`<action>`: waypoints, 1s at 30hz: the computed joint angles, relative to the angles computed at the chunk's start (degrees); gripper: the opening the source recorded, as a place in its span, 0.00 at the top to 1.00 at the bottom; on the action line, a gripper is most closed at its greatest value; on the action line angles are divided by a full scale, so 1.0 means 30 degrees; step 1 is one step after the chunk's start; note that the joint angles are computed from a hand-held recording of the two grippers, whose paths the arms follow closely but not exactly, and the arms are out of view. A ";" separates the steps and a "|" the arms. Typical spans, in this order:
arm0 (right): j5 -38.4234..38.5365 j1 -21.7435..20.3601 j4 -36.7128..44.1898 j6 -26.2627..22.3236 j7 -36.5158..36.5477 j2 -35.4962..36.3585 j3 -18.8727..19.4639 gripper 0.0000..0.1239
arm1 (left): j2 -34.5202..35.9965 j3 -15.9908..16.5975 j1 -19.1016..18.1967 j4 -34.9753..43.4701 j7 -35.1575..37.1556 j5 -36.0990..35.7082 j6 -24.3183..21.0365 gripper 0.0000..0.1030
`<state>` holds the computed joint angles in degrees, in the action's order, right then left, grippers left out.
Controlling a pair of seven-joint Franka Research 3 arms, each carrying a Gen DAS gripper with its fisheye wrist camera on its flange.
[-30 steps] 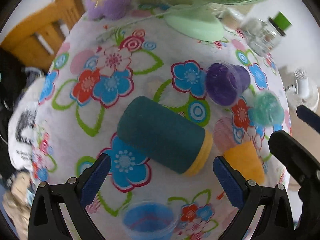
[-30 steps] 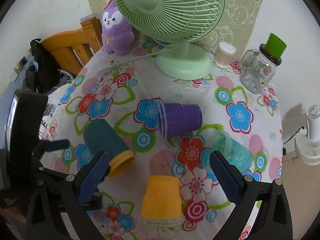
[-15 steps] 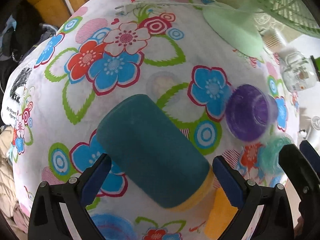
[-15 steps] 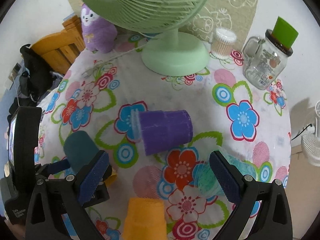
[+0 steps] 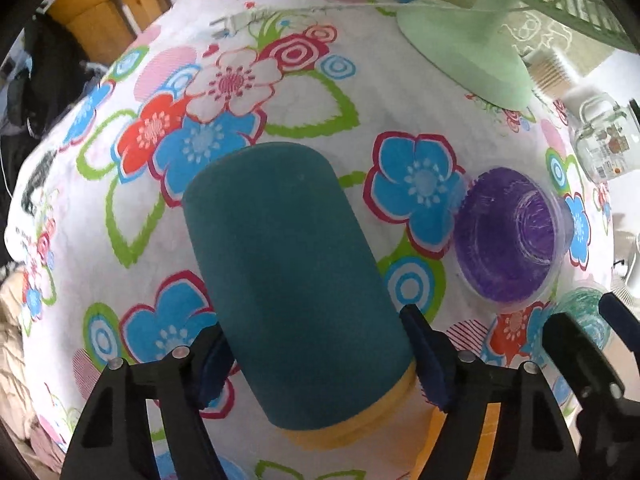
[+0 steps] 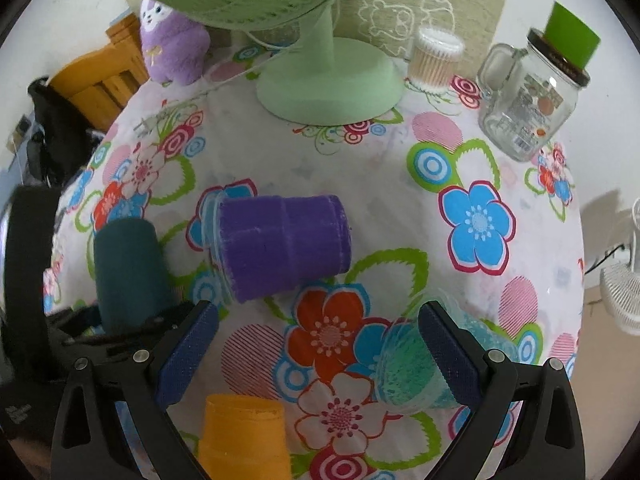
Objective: Flip cup upside down
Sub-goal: 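Close the left gripper around the body of the dark teal cup, then lift the teal cup with the left gripper toward the right gripper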
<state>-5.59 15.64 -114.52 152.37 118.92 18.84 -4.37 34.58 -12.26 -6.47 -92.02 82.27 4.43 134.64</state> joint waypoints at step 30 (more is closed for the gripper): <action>-0.5696 0.0432 -0.5303 -0.1223 1.0265 -0.6252 0.1607 0.20 | -0.7476 -0.1016 0.1917 -0.8011 1.0350 -0.4971 0.2688 0.27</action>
<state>-22.68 16.93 -130.43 148.70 149.72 0.09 0.45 12.15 -15.31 -0.71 -116.05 113.32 -10.48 142.70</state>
